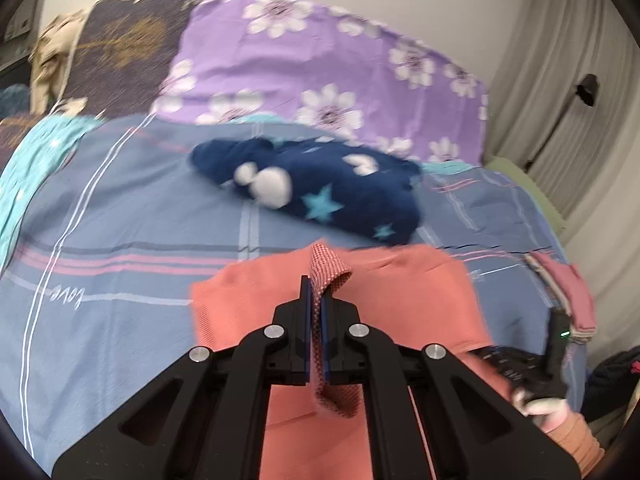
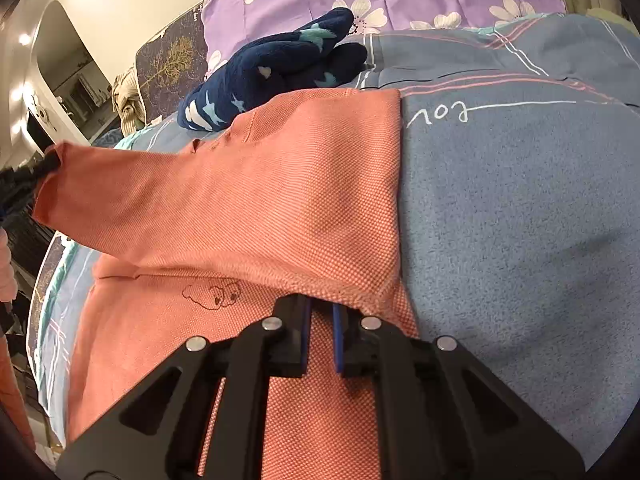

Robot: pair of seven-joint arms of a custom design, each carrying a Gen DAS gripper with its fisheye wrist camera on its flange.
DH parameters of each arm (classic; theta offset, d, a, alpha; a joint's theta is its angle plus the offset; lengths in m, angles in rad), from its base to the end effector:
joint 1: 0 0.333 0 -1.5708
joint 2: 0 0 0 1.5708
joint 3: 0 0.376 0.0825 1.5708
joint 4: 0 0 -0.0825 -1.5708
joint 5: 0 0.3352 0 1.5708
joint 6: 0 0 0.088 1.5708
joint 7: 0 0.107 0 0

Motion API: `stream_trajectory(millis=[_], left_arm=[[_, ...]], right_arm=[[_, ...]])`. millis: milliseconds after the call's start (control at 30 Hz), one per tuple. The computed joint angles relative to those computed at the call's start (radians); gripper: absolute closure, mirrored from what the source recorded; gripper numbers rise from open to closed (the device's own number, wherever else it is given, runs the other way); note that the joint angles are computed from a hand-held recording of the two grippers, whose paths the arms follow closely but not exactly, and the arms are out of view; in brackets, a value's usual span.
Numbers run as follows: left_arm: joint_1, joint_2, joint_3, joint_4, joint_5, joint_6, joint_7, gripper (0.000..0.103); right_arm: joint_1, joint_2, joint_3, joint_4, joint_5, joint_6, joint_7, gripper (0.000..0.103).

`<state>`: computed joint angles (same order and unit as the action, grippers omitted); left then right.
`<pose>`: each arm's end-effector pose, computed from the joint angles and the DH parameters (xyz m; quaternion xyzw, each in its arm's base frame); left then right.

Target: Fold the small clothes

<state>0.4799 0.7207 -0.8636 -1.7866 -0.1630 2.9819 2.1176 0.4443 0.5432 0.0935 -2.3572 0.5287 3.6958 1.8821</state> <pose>0.6904 -0.1116 0.4080 -0.4857 0.7708 -0.4052 0.0761 0.5046 0.2179 0.2880 -0.5252 0.7669 -0.1501 0.3369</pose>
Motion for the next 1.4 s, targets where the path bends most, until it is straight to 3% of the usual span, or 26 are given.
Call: stream_trajectory(millis=[167, 200, 233, 300, 400, 467, 533, 600, 633, 700, 833, 900, 967, 1067, 1167, 1233, 1267, 1333, 1367, 1400], left_arm=[[-0.209, -0.007, 0.329, 0.047, 0.053, 0.016, -0.17, 0.096], [-0.212, -0.002, 0.346, 0.045, 0.084, 0.031, -0.216, 0.094], [-0.195, 0.005, 0.329, 0.043, 0.061, 0.032, -0.202, 0.094], [-0.12, 0.019, 0.238, 0.013, 0.066, 0.045, -0.179, 0.092], [-0.107, 0.02, 0.201, -0.034, 0.117, 0.076, -0.163, 0.083], [-0.144, 0.018, 0.224, -0.056, 0.164, 0.08, -0.168, 0.077], [-0.238, 0.019, 0.323, -0.063, 0.21, 0.092, -0.203, 0.069], [-0.305, 0.017, 0.403, -0.108, 0.266, 0.226, -0.222, 0.063], [-0.329, 0.01, 0.432, -0.118, 0.281, 0.25, -0.234, 0.063], [-0.326, 0.01, 0.435, -0.119, 0.305, 0.256, -0.256, 0.063], [-0.306, 0.017, 0.423, -0.118, 0.355, 0.258, -0.294, 0.063], [-0.318, 0.012, 0.442, -0.122, 0.38, 0.267, -0.317, 0.062], [-0.327, 0.007, 0.456, -0.131, 0.402, 0.279, -0.342, 0.062], [-0.328, 0.012, 0.459, -0.126, 0.437, 0.282, -0.376, 0.062], [-0.336, 0.011, 0.474, -0.126, 0.472, 0.289, -0.41, 0.062], [-0.342, 0.009, 0.486, -0.126, 0.496, 0.293, -0.432, 0.062], [-0.342, 0.01, 0.488, -0.125, 0.507, 0.294, -0.443, 0.061], [-0.335, 0.013, 0.483, -0.122, 0.526, 0.292, -0.459, 0.061], [-0.33, 0.014, 0.478, -0.122, 0.534, 0.291, -0.466, 0.061], [-0.326, 0.016, 0.476, -0.121, 0.542, 0.291, -0.472, 0.061]], right_arm=[[-0.013, 0.002, 0.009, -0.002, -0.019, 0.007, 0.016, 0.095], [-0.012, 0.002, 0.006, -0.002, -0.018, 0.005, 0.015, 0.095], [-0.007, 0.002, 0.002, 0.0, -0.014, 0.002, 0.011, 0.095], [-0.008, 0.0, 0.003, -0.003, -0.015, 0.003, 0.012, 0.095], [0.009, -0.002, -0.01, 0.0, 0.003, -0.004, 0.0, 0.095], [0.054, -0.012, -0.043, 0.005, 0.048, -0.029, -0.037, 0.095], [0.1, -0.027, -0.073, 0.003, 0.097, -0.058, -0.082, 0.093], [0.111, -0.057, -0.07, -0.023, 0.116, -0.073, -0.105, 0.09], [0.089, -0.073, -0.045, -0.043, 0.099, -0.068, -0.096, 0.087], [0.007, -0.109, 0.026, -0.101, 0.011, -0.017, -0.041, 0.085], [-0.048, -0.152, 0.021, -0.121, -0.041, 0.027, 0.003, 0.069], [-0.138, -0.143, 0.047, -0.098, -0.137, 0.007, 0.062, 0.067], [-0.276, -0.103, 0.1, -0.049, -0.279, -0.028, 0.161, 0.066], [-0.372, -0.029, 0.122, 0.06, -0.359, -0.112, 0.215, 0.059], [-0.557, 0.078, 0.255, 0.165, -0.526, -0.126, 0.287, 0.048], [-0.61, 0.121, 0.304, 0.208, -0.569, -0.113, 0.277, 0.041], [-0.609, 0.132, 0.303, 0.234, -0.578, -0.129, 0.276, 0.044], [-0.577, 0.127, 0.278, 0.277, -0.582, -0.206, 0.271, 0.097], [-0.515, 0.093, 0.227, 0.266, -0.528, -0.207, 0.233, 0.098], [-0.47, 0.066, 0.191, 0.238, -0.507, -0.151, 0.204, 0.098]])
